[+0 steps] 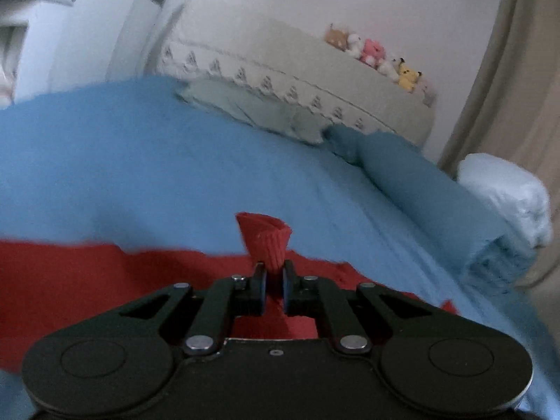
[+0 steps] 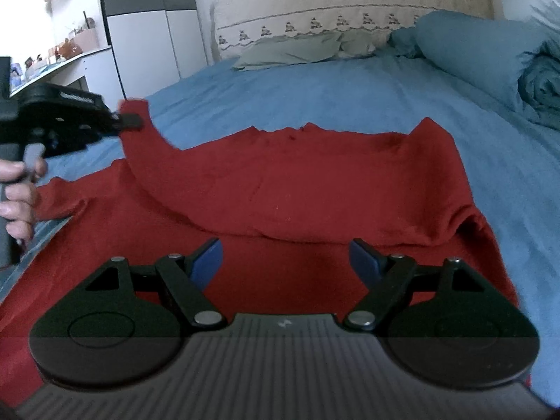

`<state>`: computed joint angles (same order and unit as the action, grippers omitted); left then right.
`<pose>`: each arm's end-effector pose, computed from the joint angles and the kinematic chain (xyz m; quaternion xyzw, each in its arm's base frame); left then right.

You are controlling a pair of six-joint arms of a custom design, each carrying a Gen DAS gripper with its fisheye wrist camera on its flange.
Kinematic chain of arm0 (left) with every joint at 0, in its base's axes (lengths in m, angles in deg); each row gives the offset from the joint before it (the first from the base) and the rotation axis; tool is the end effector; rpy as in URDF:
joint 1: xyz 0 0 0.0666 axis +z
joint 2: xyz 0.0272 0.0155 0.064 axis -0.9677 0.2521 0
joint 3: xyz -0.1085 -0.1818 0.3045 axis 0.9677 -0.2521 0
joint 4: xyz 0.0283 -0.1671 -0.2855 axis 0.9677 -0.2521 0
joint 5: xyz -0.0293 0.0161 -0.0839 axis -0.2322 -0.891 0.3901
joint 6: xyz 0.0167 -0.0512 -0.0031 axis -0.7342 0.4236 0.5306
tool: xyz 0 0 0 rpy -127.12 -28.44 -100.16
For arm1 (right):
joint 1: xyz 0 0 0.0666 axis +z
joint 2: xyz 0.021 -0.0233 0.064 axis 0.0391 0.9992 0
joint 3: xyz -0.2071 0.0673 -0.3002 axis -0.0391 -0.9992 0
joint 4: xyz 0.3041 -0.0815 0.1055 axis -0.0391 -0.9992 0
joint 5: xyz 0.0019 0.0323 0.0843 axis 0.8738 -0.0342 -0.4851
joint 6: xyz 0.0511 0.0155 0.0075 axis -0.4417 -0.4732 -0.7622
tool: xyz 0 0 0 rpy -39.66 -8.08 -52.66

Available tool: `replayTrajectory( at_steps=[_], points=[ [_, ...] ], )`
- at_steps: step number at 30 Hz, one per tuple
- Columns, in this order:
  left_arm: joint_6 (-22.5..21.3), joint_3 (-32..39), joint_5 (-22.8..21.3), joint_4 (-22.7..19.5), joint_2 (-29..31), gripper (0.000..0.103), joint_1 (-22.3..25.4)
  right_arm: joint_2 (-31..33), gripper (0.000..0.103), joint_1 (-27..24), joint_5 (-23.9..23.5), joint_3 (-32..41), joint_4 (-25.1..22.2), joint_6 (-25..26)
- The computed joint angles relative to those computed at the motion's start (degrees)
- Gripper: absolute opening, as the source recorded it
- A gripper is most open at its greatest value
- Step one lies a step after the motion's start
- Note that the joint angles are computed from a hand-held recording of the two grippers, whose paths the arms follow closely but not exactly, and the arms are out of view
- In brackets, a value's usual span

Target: Fold small clothes

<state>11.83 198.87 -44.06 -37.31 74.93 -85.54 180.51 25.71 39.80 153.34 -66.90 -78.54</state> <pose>0.6719 -0.1273 0.3886 -0.0132 0.8472 -0.2075 0.4890 0.5960 0.2512 0.3229 -0.0026 0.8766 0.0909 0.4725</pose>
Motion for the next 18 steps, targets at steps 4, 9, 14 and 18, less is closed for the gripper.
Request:
replayTrajectory(
  at_steps=[4,9,14,18],
  points=[
    [1.3,1.6,-1.8,-4.2,2.1,0.008,1.7,0.6,0.095,0.1,-0.3,1.0,-0.8,-0.5],
    [3.3,1.3,-1.9,-5.9,3.3,0.008,2.4,1.2,0.095,0.0,0.1,2.2,-1.3,1.3],
    [4.9,-1.1,-4.2,-6.1,1.7,0.024,2.7,3.4,0.101,-0.9,3.3,6.4,-2.4,5.0],
    [5.3,-3.4,-10.1,-11.6,-0.5,0.029,2.9,8.8,0.103,-2.9,4.1,16.6,-9.2,5.0]
  ],
)
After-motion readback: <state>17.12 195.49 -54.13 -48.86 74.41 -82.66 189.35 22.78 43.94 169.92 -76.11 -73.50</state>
